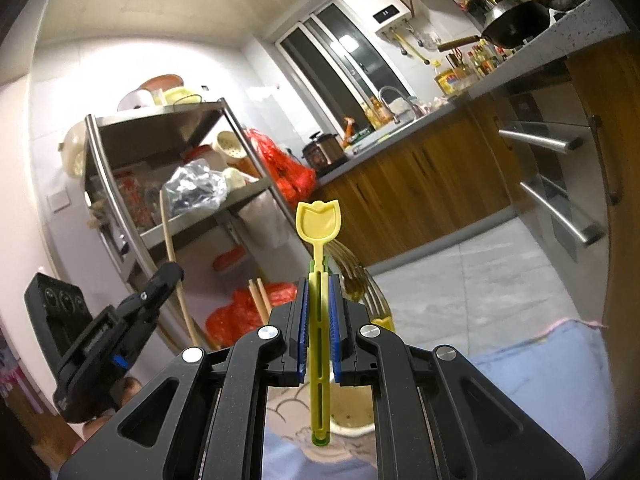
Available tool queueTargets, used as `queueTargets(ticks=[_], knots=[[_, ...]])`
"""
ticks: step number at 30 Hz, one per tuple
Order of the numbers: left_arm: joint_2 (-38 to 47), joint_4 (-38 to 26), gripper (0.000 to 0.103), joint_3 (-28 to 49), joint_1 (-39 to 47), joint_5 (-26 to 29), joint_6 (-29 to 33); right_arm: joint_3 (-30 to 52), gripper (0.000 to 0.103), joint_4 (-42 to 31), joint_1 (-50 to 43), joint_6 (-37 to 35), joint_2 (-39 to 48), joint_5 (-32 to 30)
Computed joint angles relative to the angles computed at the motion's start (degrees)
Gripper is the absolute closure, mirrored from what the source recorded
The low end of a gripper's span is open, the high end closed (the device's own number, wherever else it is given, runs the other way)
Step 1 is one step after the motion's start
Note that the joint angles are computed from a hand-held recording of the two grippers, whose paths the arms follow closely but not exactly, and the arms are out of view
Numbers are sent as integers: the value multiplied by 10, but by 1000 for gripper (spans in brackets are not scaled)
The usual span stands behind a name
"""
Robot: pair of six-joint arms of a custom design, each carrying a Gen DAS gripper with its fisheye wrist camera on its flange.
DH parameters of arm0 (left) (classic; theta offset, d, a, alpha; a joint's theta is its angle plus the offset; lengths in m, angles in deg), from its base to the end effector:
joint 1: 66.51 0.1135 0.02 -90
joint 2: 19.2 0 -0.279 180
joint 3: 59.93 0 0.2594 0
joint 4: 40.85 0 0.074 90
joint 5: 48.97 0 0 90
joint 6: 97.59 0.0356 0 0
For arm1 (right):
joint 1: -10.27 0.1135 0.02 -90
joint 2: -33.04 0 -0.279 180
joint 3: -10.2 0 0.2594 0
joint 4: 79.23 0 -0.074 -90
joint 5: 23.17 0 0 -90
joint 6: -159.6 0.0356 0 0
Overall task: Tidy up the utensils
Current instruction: 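Carry both items over the holder, lower them in and open both tools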
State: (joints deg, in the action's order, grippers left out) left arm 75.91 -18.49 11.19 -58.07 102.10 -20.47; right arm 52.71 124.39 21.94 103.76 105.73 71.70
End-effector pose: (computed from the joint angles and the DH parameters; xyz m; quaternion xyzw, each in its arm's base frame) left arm 0.3736 0.0239 0.2833 0.2337 0.6725 -0.3873 0.5858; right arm 0.2650 0.0517 0.2370 0.1732 0.7259 0.2297 0.6248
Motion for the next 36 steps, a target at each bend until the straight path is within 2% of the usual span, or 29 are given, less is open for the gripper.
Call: queueTargets(ticks=[2,6,10,15,23,30,36], knots=[[15,64,98,-9,-1,-6,-44,6,93,15,2,-2,20,10],[40,135,98,-20,-7,-28,-90,16,93,27,12,-15,45,43],[59,157,98,-24,-16,-41,-104,23,93,21,29,-44,59,90],[53,96,98,-28,-34,-71,-23,24,93,19,47,-85,76,144],[34,-46,98,-34,-50,-104,126,21,93,1,63,-124,96,172],[20,-129,98,-34,-57,-137,203,22,93,-40,71,-129,89,180],[13,-159,98,-35,-64,-160,239,28,93,-75,68,-124,85,172]])
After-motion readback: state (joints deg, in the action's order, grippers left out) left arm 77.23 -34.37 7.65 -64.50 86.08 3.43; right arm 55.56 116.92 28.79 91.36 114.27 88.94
